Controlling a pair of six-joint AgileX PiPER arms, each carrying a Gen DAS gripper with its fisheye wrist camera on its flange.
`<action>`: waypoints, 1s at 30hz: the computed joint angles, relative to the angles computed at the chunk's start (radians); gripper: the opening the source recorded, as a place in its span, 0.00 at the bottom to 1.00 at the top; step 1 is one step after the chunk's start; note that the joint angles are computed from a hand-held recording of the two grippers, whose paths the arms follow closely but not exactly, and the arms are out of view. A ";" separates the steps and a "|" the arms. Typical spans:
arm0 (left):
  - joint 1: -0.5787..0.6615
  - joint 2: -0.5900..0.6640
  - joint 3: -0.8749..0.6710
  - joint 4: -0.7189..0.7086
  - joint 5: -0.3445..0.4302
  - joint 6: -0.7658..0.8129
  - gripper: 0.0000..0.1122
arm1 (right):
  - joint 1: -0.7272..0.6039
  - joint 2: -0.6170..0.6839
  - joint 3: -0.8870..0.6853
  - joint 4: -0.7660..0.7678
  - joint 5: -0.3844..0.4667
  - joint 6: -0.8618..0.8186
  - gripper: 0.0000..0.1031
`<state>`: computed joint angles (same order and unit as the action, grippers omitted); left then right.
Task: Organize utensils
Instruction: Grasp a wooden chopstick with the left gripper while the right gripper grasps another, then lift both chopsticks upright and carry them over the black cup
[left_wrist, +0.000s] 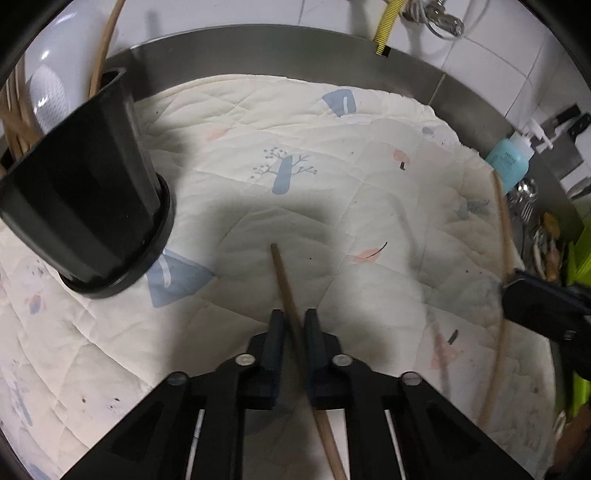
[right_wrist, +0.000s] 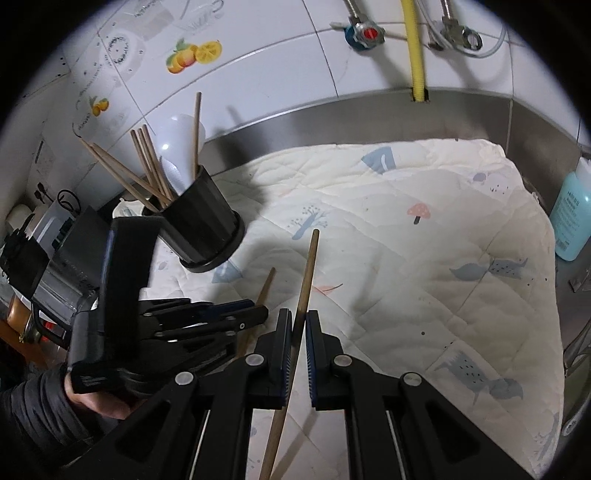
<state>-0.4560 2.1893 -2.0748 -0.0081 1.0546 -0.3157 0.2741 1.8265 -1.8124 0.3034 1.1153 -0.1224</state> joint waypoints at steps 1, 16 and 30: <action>-0.001 -0.005 0.006 0.001 -0.004 0.001 0.08 | -0.001 -0.008 0.005 0.003 -0.002 -0.002 0.09; 0.032 -0.296 0.330 -0.016 -0.261 -0.024 0.05 | 0.024 -0.094 0.003 -0.004 -0.025 -0.023 0.09; 0.105 -0.564 0.424 0.031 -0.322 -0.064 0.05 | 0.067 -0.086 -0.086 -0.016 -0.026 -0.022 0.08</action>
<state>-0.3509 1.6257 -1.6504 0.0232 0.7325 -0.3797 0.3411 1.7410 -1.8988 0.2876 1.0896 -0.1440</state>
